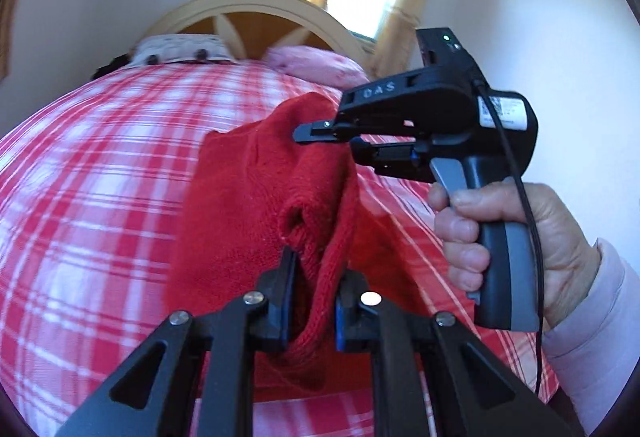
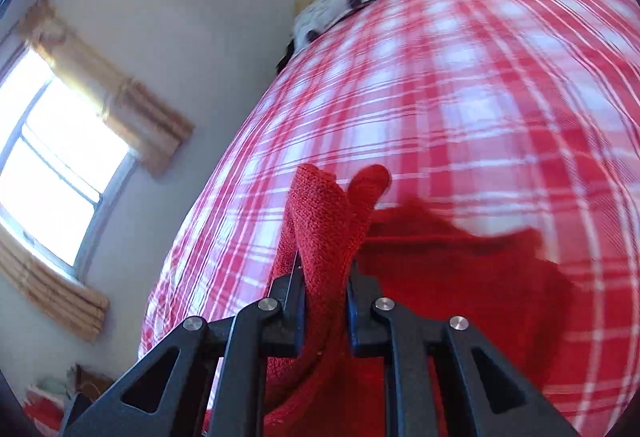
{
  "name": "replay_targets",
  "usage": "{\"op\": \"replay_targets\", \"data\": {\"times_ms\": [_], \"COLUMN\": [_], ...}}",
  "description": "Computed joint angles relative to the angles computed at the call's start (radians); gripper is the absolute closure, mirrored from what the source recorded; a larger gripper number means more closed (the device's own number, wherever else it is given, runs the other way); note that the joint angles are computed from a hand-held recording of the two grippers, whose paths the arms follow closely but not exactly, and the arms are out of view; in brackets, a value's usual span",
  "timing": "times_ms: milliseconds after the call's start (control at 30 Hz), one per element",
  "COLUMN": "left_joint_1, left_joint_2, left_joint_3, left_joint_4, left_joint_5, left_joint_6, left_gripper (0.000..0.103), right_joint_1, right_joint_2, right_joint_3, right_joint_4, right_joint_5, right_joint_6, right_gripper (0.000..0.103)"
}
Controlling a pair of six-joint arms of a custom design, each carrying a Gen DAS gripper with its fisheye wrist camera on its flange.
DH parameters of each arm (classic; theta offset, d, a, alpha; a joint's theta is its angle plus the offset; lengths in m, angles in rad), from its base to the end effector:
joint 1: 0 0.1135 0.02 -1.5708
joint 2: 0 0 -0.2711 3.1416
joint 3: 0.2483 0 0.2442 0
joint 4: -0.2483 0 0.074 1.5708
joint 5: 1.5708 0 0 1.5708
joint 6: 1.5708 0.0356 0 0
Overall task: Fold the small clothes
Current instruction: 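Fold the held side over with the left tool while the right tool grasps and guides it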
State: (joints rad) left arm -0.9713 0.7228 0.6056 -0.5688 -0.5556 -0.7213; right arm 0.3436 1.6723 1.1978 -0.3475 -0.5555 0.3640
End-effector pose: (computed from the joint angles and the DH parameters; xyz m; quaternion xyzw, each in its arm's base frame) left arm 0.0942 -0.1045 0.2587 -0.0081 0.8769 -0.1440 0.4584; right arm 0.3293 0.1377 0.2521 -0.0911 0.8960 0.3612 0.2415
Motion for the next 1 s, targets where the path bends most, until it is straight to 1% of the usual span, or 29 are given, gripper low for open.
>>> {"op": "replay_targets", "data": {"times_ms": [33,167,267,333,400,467,500,533,567,600,633,667,700,733,800,867,900,933,967,1000], "left_joint_1": [-0.035,-0.102,-0.128,-0.149,-0.179,-0.205,-0.198,-0.212,-0.233,-0.253,-0.266,-0.304,-0.337,-0.379,-0.431,-0.448,-0.433,-0.389,-0.351,-0.272], "left_joint_2": [0.074,0.238,0.315,0.372,0.418,0.42,0.415,0.395,0.356,0.322,0.282,0.223,0.181,0.104,0.032,-0.056,-0.089,-0.13,-0.163,-0.191], "left_joint_3": [0.008,0.029,0.042,0.058,0.074,0.083,0.081,0.079,0.072,0.064,0.053,0.04,0.032,0.023,0.023,0.015,0.009,0.0,0.001,-0.015], "left_joint_4": [0.039,0.108,0.122,0.129,0.123,0.109,0.119,0.107,0.09,0.075,0.064,0.022,-0.014,-0.08,-0.181,-0.294,-0.325,-0.346,-0.399,-0.375], "left_joint_5": [-0.006,-0.027,-0.03,-0.052,-0.083,-0.098,-0.089,-0.091,-0.086,-0.088,-0.096,-0.137,-0.17,-0.201,-0.246,-0.281,-0.277,-0.256,-0.248,-0.208], "left_joint_6": [-0.008,-0.017,-0.034,-0.041,-0.049,-0.039,-0.015,-0.001,0.016,0.025,0.039,0.023,0.001,-0.029,-0.106,-0.194,-0.215,-0.21,-0.238,-0.187], "left_gripper": [0.087,0.087,0.087,0.087,0.087,0.083,0.08,0.067,0.058,0.037,0.029,0.021,0.018,0.013,0.008,0.007,0.007,0.007,0.007,0.007], "right_joint_1": [-0.022,-0.132,-0.184,-0.215,-0.231,-0.248,-0.259,-0.269,-0.281,-0.296,-0.306,-0.32,-0.337,-0.349,-0.348,-0.312,-0.273,-0.231,-0.209,-0.164], "right_joint_2": [-0.002,0.005,0.038,0.074,0.1,0.112,0.113,0.108,0.088,0.058,0.019,-0.04,-0.114,-0.187,-0.349,-0.49,-0.58,-0.658,-0.722,-0.778], "right_joint_3": [-0.024,-0.131,-0.184,-0.206,-0.239,-0.27,-0.277,-0.272,-0.267,-0.268,-0.276,-0.302,-0.342,-0.383,-0.46,-0.516,-0.557,-0.586,-0.613,-0.64], "right_joint_4": [0.016,0.082,0.131,0.18,0.243,0.315,0.328,0.318,0.287,0.254,0.226,0.208,0.205,0.198,0.148,0.079,0.049,0.019,-0.005,-0.015], "right_joint_5": [-0.01,-0.078,-0.113,-0.142,-0.169,-0.212,-0.241,-0.255,-0.252,-0.24,-0.204,-0.161,-0.121,-0.088,-0.052,-0.039,-0.024,-0.007,-0.001,0.033], "right_joint_6": [-0.008,-0.033,-0.038,-0.025,-0.003,0.052,0.077,0.089,0.091,0.086,0.082,0.08,0.079,0.076,0.036,-0.01,-0.018,-0.02,-0.03,-0.024], "right_gripper": [0.088,0.088,0.088,0.088,0.087,0.087,0.086,0.084,0.083,0.083,0.077,0.068,0.063,0.055,0.054,0.054,0.054,0.054,0.054,0.054]}}
